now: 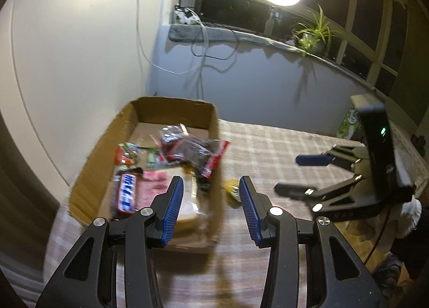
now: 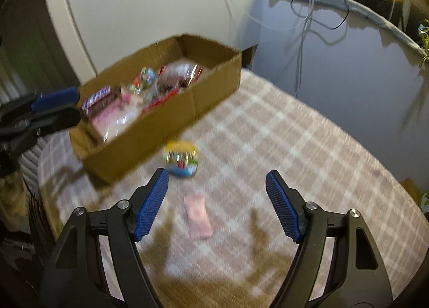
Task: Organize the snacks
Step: 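Move the left gripper to the yellow candy while the right moves over the pink packet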
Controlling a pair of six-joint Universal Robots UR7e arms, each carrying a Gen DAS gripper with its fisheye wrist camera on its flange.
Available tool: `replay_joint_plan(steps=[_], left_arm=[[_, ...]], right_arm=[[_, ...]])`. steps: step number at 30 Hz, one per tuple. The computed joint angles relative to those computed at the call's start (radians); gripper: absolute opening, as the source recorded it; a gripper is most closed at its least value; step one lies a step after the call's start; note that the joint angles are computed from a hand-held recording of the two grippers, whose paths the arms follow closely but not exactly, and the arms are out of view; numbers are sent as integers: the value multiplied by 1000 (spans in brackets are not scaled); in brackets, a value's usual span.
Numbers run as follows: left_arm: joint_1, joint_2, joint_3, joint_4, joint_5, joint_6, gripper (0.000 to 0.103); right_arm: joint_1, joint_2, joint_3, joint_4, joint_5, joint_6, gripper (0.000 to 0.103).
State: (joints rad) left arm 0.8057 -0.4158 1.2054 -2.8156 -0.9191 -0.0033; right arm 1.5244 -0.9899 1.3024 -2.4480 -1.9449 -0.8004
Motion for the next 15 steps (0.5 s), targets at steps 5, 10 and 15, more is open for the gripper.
replay_joint_plan(steps=[5,10,15], left_arm=[[-12,19,-6,31,-28,-17,33],[-16,45,-30,77,-44,-28,26],[-18,67,-56,108,-42,-43,23]], right_arm=[[-15,-26,60,26,-21,-57,57],[-30,-28,79,35,-23,-71,43],[-35,-26,83,20,-16,-97,40]])
